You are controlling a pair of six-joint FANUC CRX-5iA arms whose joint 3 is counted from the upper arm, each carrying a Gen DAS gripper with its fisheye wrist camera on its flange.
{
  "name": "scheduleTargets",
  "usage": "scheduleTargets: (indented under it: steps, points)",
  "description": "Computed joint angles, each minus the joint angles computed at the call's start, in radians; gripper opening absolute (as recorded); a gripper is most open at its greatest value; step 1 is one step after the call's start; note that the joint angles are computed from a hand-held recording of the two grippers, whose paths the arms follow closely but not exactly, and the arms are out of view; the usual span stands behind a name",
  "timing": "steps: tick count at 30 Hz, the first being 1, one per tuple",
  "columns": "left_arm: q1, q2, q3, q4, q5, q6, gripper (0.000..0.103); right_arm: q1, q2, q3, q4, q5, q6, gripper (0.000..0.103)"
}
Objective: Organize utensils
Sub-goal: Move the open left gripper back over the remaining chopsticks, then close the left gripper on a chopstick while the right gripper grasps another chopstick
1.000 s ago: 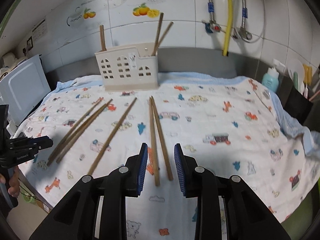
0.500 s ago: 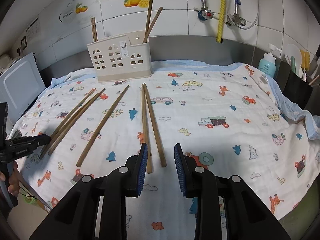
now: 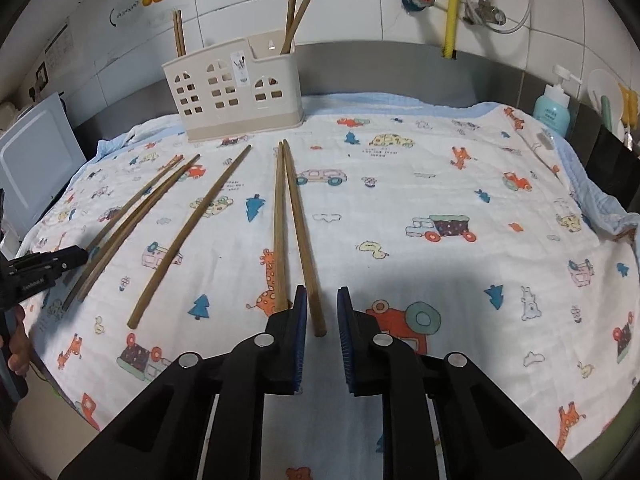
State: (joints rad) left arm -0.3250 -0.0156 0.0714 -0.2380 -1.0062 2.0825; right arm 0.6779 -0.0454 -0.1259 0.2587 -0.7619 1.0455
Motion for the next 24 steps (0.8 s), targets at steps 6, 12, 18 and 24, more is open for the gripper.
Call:
scheduleTargets:
  steps: [6,12,18,24]
  points:
    - [0.003,-0.011,-0.021,0.012,0.029,-0.017,0.024,-0.004,0.025,0.021,-0.019,0.003,0.052,0.014]
    - [0.023,-0.029,-0.060,0.068,0.080,-0.061,0.024,-0.006,0.060,0.052,-0.034,-0.008,0.095,0.010]
    - [0.048,-0.046,-0.103,0.127,0.135,-0.112,0.024,-0.008,0.072,0.058,-0.028,0.004,0.107,0.008]
    - [0.042,-0.036,-0.092,0.116,0.132,-0.120,0.023,-0.007,0.068,0.049,-0.019,0.017,0.095,0.007]
